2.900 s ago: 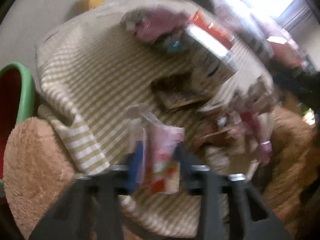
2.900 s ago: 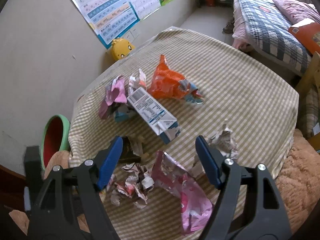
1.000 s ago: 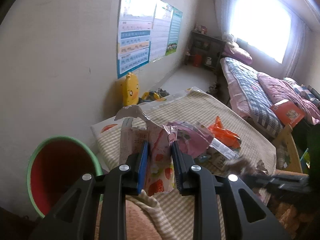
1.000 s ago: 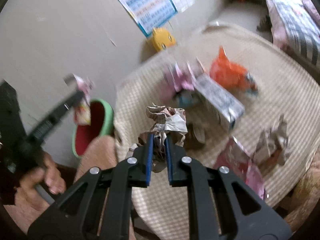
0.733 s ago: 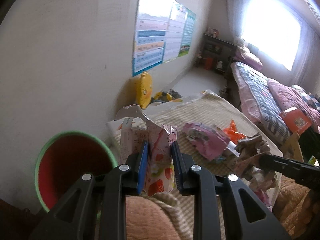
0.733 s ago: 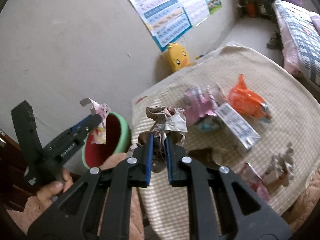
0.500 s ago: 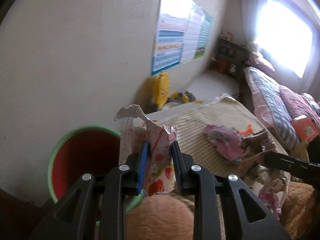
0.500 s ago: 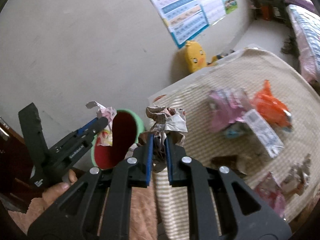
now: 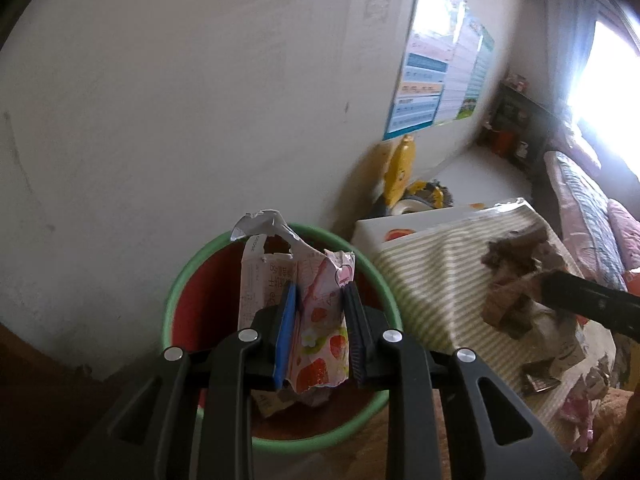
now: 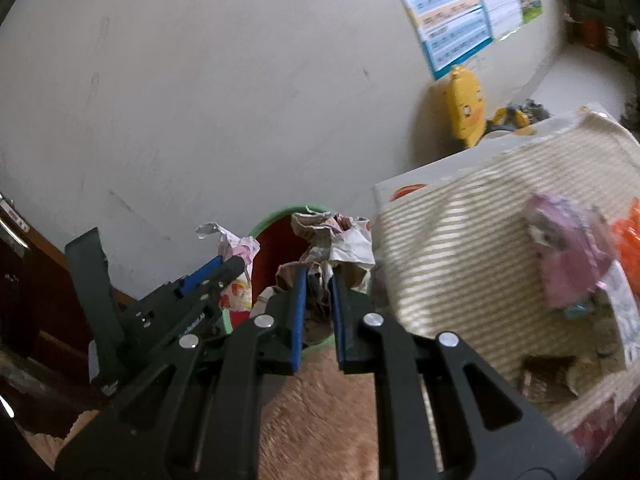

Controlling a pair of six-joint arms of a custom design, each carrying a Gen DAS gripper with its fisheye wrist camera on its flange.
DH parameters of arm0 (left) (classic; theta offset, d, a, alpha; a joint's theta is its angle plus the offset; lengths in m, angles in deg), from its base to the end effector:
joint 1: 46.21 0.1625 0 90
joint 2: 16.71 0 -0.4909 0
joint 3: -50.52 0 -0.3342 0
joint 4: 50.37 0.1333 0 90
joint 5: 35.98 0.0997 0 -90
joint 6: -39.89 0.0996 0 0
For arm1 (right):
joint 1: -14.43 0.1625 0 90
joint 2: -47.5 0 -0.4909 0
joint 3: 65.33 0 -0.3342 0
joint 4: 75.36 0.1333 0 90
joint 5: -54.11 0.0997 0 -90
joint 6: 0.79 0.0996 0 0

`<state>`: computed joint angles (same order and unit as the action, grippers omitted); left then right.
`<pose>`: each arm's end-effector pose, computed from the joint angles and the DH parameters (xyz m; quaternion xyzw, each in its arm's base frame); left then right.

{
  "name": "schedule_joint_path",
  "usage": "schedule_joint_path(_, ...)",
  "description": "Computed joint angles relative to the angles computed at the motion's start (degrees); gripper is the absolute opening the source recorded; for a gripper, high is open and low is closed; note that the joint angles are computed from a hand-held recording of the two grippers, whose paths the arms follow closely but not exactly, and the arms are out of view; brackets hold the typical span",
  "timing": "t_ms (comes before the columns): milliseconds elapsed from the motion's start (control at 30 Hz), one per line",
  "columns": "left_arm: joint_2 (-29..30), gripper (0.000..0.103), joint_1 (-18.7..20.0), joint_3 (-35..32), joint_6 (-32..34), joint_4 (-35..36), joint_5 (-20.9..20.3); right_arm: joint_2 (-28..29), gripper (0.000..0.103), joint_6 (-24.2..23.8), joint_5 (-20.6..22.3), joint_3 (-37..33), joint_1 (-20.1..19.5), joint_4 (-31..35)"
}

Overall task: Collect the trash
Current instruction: 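Release the pink wrapper and foil ball into the bin with both grippers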

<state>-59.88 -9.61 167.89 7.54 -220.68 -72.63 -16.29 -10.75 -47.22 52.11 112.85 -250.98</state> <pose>-0.3180 -0.5018 0.1283 0.1395 0.8817 -0.3399 0.2961 0.1932 -0.5286 0.3037 0.1259 -0.9487 0.2727 0.0986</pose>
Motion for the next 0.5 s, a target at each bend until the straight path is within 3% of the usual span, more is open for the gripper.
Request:
schedule_joint_path(233, -1.28, 0.022, 1.72, 1.28, -3.74, 3.62, 0.33, 4.83, 0.013, -0.66, 0.26, -4.71, 1.21, 4.25)
schedule_joint_path(500, -1.43, 0.023, 3.25, 1.14, -5.02, 5.68, 0.95, 7.38, 0.013, -1.48, 0.27, -6.96, 1.61, 4.49)
